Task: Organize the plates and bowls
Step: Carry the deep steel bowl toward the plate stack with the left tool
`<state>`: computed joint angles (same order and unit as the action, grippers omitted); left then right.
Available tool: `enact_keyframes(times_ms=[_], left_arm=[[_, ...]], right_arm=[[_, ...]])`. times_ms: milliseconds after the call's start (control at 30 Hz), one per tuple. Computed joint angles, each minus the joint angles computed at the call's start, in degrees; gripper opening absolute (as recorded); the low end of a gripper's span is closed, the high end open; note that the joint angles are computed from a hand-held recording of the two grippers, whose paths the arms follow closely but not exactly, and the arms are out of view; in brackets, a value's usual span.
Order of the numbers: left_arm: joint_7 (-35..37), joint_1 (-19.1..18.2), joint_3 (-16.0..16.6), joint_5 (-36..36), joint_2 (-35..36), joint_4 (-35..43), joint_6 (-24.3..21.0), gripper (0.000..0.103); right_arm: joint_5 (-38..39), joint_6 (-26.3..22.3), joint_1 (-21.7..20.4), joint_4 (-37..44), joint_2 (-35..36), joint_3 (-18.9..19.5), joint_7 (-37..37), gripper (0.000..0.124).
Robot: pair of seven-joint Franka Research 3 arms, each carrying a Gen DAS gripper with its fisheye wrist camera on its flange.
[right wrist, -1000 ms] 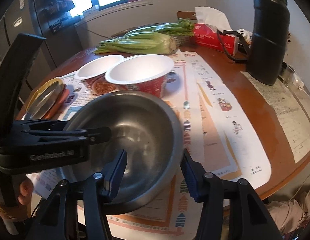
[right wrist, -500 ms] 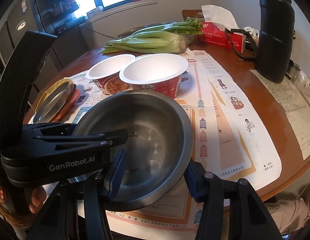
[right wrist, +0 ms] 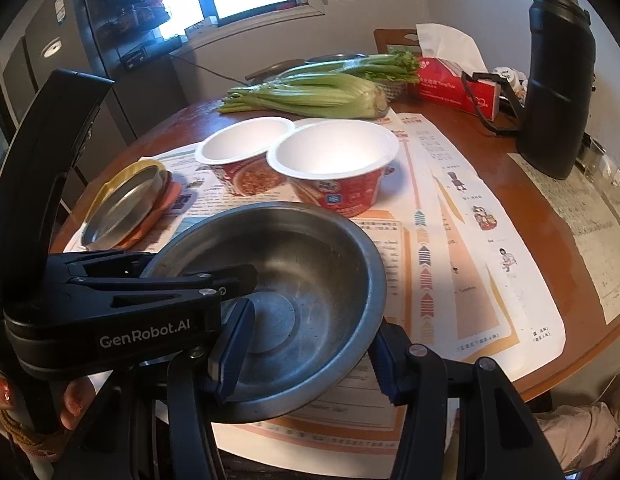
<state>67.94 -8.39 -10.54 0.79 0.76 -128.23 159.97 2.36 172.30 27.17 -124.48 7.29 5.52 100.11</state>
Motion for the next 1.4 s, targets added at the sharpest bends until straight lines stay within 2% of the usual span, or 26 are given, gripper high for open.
enact_keyframes(times_ms=[133,367,500,800,933,1133,1400], left_arm=[[1.83,0.08,0.43,-2.37,-2.72,-2.93,1.86,0.054],[4.23,-0.22,2.45,-6.00,-6.91,-7.29,5.31,0.054],[6.26,-0.87,4.44,-8.42,-9.94,-10.25,7.58,0.054],[7.78,-1.90,7.97,-9.66,-13.53,-14.26,8.93,0.054],[8.06,-1.82,8.28,-9.91,-13.02,-14.55,8.95,0.054],[9.21,-1.68,7.92,-10.99,-10.22,-13.42,8.08,0.054],[9.50,-0.75,5.37,-11.07,-6.97,-11.46,7.66,0.054]], right_arm=[[2.52,0.48,-0.18,-0.17,-0.44,1.32,-2.51,0.055],[-3.15,-0.66,2.40,1.05,-0.74,0.28,1.82,0.055],[-4.06,-1.88,2.89,2.84,-0.12,1.07,1.68,0.055],[-5.92,-4.10,5.33,6.41,1.84,1.25,1.65,0.055],[-6.99,-5.12,6.01,7.39,2.88,1.01,2.14,0.055],[-4.51,-6.65,5.53,9.18,5.27,1.39,0.03,0.055],[-2.81,-6.87,5.03,8.71,6.20,0.45,-0.58,0.055]])
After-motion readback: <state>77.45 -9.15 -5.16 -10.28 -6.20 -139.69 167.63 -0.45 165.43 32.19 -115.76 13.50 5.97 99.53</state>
